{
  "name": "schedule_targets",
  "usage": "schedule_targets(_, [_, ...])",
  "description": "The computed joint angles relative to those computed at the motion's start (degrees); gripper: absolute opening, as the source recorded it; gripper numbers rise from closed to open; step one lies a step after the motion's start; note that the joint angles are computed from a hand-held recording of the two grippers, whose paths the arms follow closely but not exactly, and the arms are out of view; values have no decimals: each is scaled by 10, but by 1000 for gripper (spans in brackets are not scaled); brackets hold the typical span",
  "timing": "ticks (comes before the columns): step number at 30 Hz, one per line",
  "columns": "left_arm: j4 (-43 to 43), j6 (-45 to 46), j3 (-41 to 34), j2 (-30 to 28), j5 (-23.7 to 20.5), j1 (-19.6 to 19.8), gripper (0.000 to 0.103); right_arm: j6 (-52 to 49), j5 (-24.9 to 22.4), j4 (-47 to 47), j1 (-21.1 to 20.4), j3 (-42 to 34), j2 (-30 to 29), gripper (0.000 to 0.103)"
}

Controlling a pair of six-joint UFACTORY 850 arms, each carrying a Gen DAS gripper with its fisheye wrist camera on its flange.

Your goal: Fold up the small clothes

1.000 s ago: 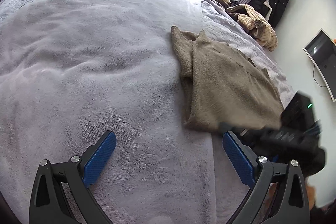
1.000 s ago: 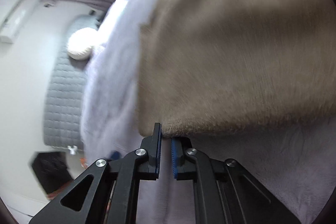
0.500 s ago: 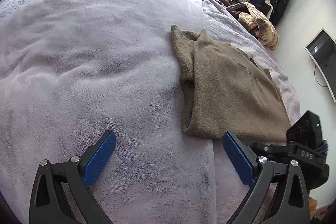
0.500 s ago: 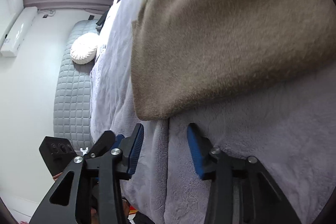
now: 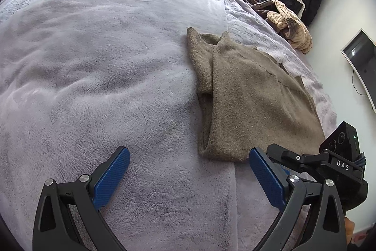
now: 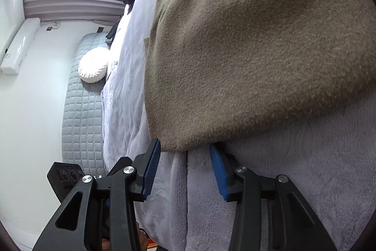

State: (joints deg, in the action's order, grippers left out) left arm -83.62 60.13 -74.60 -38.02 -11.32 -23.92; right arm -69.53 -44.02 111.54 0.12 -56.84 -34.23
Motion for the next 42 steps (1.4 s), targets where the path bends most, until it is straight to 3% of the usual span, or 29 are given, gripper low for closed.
schedule_targets(5, [-41, 33, -16, -10, -31, 9, 102, -2, -8, 16, -2, -10, -11, 47])
schedule_targets(10, [-66, 35, -54, -40, -108, 26, 102, -17, -24, 55, -3, -20, -26, 47])
schedule_targets(11, [-64, 31, -63, -48, -129, 30, 102, -23, -27, 65, -3, -20, -28, 43])
schedule_targets(12, [-56, 19, -80, -62, -162, 36, 102, -30, -29, 74, -3, -21, -28, 23])
schedule_targets(13, [-47, 4, -92, -71, -179, 39, 102, -35, -31, 77, -4, -21, -26, 12])
schedule_targets(21, [-13, -98, -253, -188, -345, 55, 102, -121, -8, 65, -11, -23, 25, 9])
schedule_targets(30, [84, -227, -455, -294, -376, 26, 102, -91, -14, 25, -13, -22, 25, 9])
schedule_targets(35, [179, -313, -530, -327, -338, 2, 101, 32, -20, -157, -28, -24, 29, 13])
schedule_targets(37, [226, -345, -541, -330, -312, -6, 86, 40, -18, -198, -39, -12, 48, 13])
schedule_targets(39, [316, -391, -547, -327, -283, -15, 40, 26, 11, -211, -51, 1, 76, 13])
schedule_targets(40, [354, -411, -546, -324, -271, -19, 31, 12, 40, -201, -58, 7, 90, 13])
schedule_targets(42, [365, -402, -522, -307, -250, -21, 30, -2, 99, -183, -68, 0, 100, 13])
